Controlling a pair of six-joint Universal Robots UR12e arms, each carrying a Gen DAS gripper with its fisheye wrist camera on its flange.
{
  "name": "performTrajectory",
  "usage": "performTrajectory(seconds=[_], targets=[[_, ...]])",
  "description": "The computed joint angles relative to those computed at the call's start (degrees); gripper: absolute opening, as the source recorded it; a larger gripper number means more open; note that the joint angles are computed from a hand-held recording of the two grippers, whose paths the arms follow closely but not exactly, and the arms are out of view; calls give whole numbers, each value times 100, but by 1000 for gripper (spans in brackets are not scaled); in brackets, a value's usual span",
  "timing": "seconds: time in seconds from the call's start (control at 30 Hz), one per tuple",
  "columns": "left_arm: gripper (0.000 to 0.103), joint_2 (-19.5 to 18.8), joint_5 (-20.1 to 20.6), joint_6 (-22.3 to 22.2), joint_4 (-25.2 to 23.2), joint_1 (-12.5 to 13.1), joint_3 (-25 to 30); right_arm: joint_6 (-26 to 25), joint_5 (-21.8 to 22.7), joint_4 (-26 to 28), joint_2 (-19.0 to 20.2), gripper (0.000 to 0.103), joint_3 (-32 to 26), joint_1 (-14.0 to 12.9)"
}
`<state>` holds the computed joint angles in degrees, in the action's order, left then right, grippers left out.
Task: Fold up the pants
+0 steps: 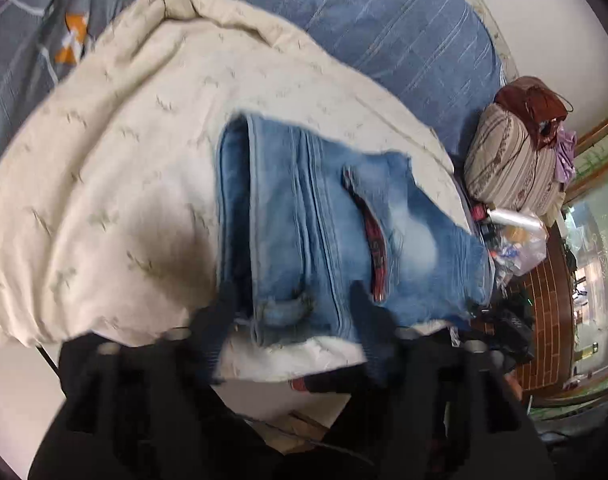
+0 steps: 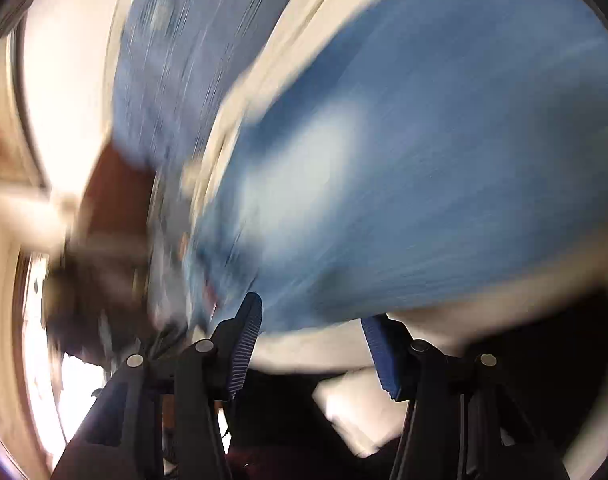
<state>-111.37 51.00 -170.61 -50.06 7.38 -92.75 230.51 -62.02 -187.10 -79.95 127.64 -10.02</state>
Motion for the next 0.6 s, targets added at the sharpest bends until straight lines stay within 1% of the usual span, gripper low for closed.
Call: performTrajectory(seconds=[0.07,0.1,0.13,0.17,0.2,0.23,0.27,0.3,0.33,0.4,0.43,0.47,0.5,0.57,0.6], targets=[[63,-79,18,-89,-80,-49,103,406,-964,-141,-472,62,440,-329],[63,-140,-4,-146,-206,-74,179,583,-1396,-205,-664,63,636,-482],[63,-182,-27,-192,-303,-93,224,711,-1643,-261,-762,63,759,-602],[63,-220,-33,-221,-428,-124,265,816,-1760,-314,-824,63,867,-747],[63,-238,15,-229,-518,-159,290,896,-1790,-343,-829,63,917,-833],[63,-243,122,-226,-587,-201,292,945,-1720,-428,-775,63,944,-921],[63,-252,229,-220,-638,-245,305,941,-1636,-511,-675,63,926,-952],[63,-260,334,-211,-684,-292,322,933,-1648,-520,-578,63,847,-913],[63,-270,486,-218,-744,-348,355,807,-1712,-566,-498,60,785,-887],[57,-255,675,-293,-721,-414,391,447,-1956,-737,-368,22,577,-693],[55,-208,734,-345,-543,-435,358,249,-2059,-897,-390,15,579,-672],[53,-170,757,-362,-389,-451,329,103,-2283,-931,-457,14,587,-635],[53,-135,811,-369,-234,-470,307,-34,-2361,-909,-514,14,619,-630],[53,-147,1052,-293,-171,-526,324,-101,-2380,-427,-557,14,620,-640],[53,-184,1307,-260,-166,-595,356,-139,-2369,-58,-533,14,601,-647]])
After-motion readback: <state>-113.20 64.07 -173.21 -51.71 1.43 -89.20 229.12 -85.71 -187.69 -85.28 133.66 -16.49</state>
